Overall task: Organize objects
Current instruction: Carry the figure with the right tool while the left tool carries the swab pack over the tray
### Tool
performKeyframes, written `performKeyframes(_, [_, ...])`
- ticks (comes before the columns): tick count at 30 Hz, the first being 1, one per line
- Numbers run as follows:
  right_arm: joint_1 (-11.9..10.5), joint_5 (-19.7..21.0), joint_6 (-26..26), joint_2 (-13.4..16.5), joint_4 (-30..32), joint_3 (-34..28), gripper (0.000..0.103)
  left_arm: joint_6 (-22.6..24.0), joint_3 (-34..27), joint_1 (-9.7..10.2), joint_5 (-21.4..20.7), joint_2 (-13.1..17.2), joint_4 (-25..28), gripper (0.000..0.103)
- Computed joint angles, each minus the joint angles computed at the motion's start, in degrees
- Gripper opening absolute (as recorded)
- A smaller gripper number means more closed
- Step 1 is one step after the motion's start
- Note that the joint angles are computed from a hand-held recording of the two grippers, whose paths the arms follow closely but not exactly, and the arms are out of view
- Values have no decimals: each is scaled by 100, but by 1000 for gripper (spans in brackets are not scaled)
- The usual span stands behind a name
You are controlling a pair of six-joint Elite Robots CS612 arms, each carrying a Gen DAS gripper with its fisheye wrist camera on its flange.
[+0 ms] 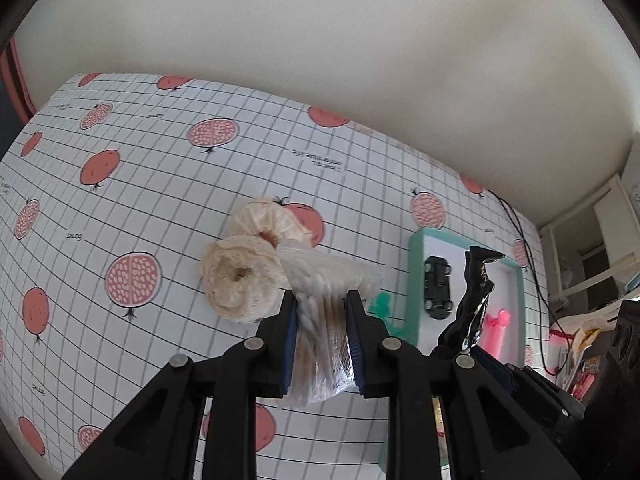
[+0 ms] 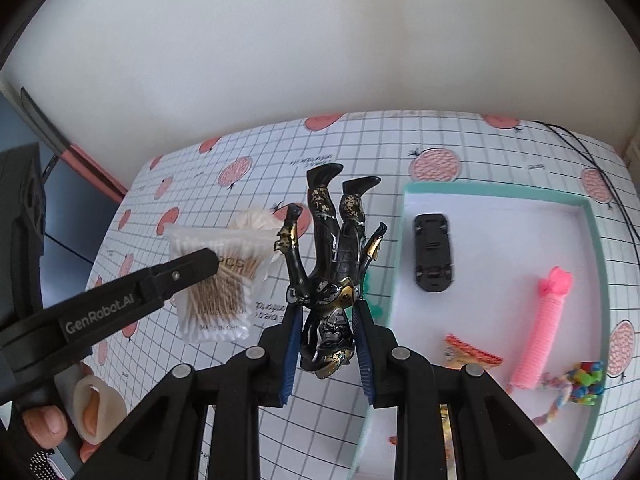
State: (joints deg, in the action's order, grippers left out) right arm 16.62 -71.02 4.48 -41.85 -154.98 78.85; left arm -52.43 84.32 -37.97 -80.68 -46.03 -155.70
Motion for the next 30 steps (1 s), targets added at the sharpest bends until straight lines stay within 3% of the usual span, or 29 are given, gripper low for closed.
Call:
performKeyframes(22, [-450,-638,284,-211,-387,464,27,427,-928,-287,-711,537,16,24])
performKeyframes(30, [-496,-797,334,-196,-414,488,27,271,-1166,-321,-925,748,161,24])
